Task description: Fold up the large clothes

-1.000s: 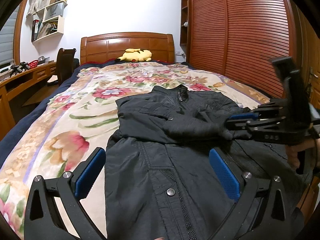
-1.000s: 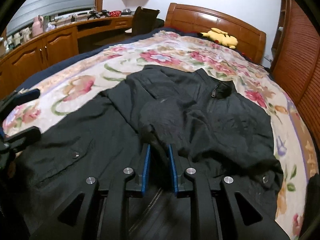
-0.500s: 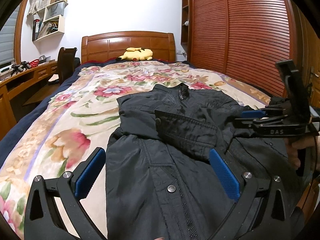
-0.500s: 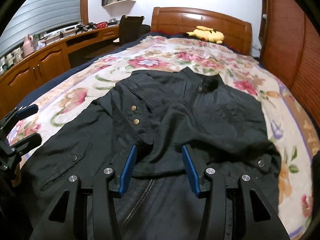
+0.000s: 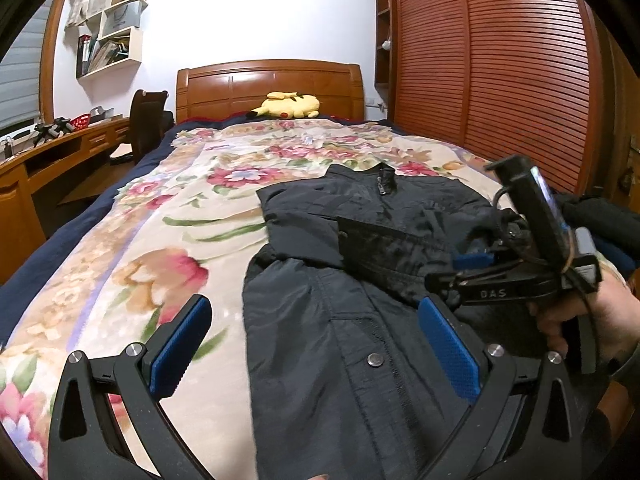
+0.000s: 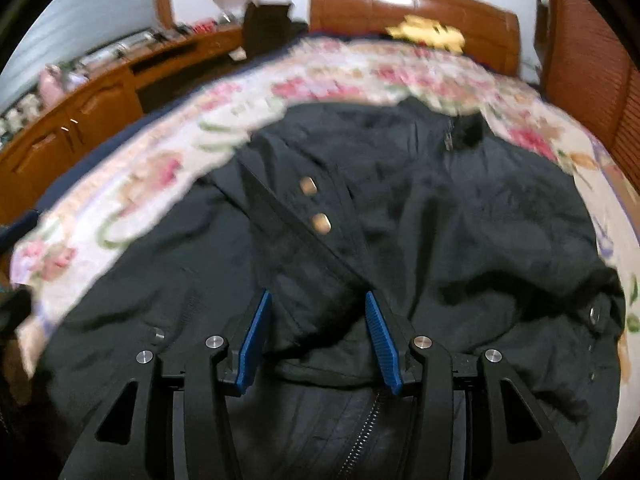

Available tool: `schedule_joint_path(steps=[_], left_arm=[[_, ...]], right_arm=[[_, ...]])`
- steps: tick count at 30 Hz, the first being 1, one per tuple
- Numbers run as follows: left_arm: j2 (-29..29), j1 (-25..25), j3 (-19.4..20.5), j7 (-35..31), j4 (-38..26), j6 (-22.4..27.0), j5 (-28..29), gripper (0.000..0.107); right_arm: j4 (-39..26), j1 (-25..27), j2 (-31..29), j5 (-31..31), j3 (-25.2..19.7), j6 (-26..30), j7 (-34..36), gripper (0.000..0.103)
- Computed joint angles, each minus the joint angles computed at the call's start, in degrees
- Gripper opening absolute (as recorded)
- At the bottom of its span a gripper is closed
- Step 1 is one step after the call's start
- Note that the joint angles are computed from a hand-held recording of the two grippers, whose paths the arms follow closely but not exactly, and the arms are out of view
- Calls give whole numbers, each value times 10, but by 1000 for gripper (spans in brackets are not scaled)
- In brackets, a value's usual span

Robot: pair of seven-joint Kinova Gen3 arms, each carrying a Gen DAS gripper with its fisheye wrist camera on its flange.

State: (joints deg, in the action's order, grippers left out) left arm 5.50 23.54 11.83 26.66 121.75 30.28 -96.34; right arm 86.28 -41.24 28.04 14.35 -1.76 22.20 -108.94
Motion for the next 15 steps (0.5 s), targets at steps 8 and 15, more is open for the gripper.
schedule_joint_path(steps=[8,15], left_arm=[[-23,-1,4,-3,17,14,10,103],[-34,4,8,-12,26,38,30,103]], right_arm=[[-11,65,14,-82,-71,-29,78,21],[60,-24,-36,-56,-1,-144,63,8]])
